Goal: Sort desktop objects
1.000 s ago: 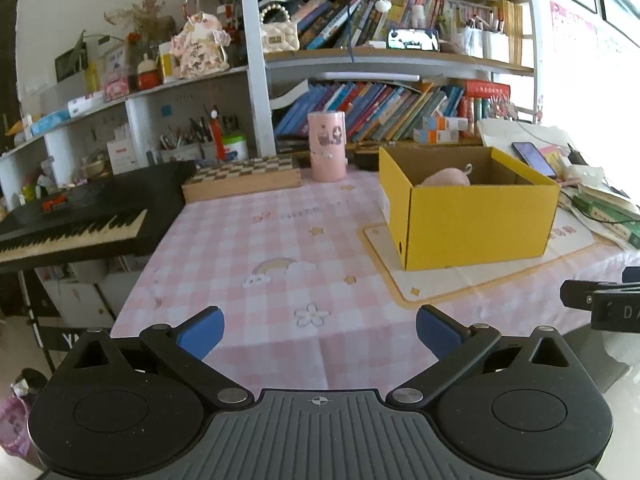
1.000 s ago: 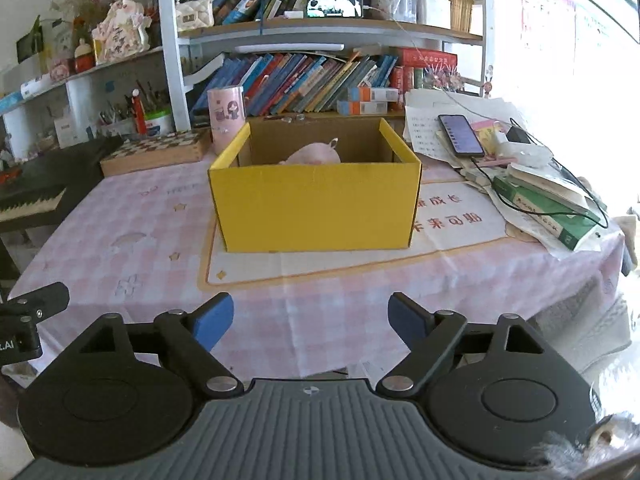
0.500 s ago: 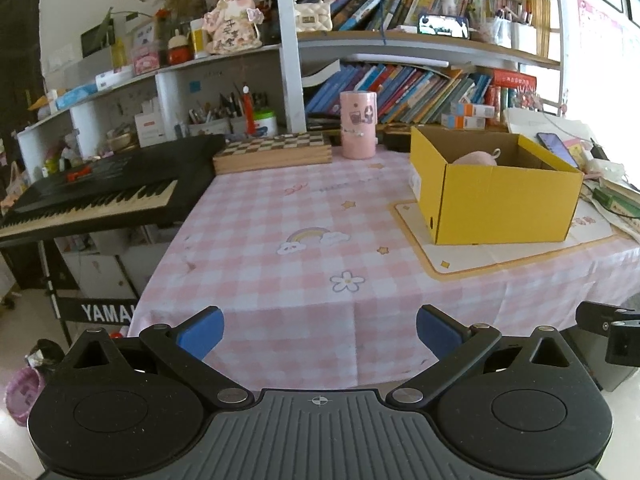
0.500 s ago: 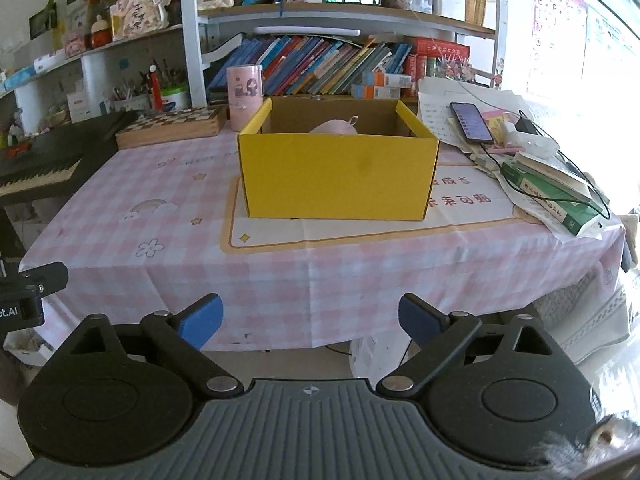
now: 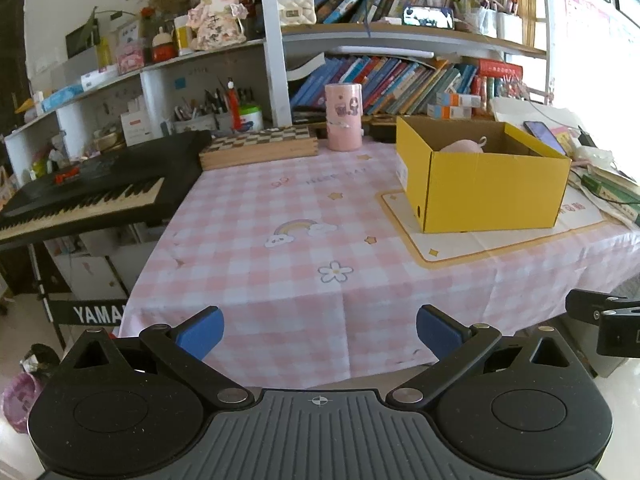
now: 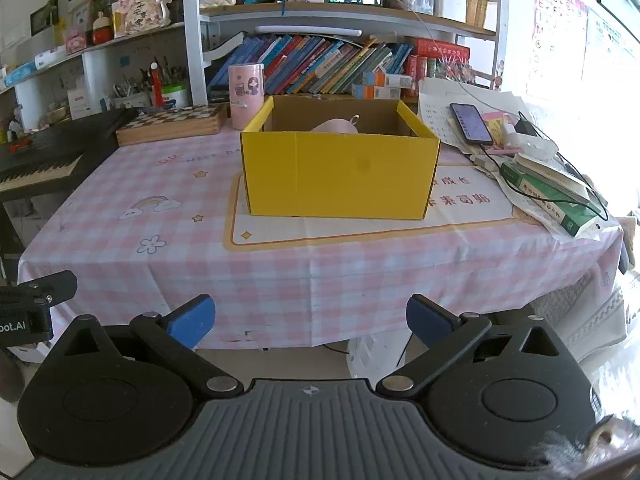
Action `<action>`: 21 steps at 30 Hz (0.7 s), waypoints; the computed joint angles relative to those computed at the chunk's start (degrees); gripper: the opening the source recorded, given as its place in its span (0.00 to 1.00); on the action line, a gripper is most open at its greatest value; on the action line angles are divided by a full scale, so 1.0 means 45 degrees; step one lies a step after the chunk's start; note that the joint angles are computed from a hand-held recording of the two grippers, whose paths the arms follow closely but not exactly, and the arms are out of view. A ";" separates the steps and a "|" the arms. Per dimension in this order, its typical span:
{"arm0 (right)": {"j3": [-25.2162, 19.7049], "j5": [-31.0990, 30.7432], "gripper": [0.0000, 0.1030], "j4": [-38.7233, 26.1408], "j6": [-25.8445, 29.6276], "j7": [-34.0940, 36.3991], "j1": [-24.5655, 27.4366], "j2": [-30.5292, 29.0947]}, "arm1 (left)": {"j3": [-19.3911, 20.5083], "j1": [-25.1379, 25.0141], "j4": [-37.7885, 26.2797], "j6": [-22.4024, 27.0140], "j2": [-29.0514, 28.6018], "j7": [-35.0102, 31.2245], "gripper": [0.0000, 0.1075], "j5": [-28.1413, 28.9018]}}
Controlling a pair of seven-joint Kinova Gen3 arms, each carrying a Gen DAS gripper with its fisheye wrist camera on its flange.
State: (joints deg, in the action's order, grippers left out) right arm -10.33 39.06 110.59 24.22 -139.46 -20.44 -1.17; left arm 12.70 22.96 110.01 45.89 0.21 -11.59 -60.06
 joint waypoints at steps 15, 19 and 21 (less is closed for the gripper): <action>0.0093 -0.0652 1.00 -0.0117 0.0025 0.0752 0.0022 0.0059 | -0.0051 -0.0007 -0.0070 0.0000 0.0044 -0.0173 0.96 0.0300; 0.0092 -0.0712 1.00 -0.0114 0.0014 0.0818 0.0027 0.0050 | -0.0068 -0.0050 -0.0060 -0.0064 0.0013 -0.0242 0.96 0.0448; 0.0106 -0.0792 1.00 -0.0112 -0.0026 0.0931 0.0038 0.0053 | -0.0056 -0.0062 -0.0053 -0.0065 0.0002 -0.0230 0.96 0.0446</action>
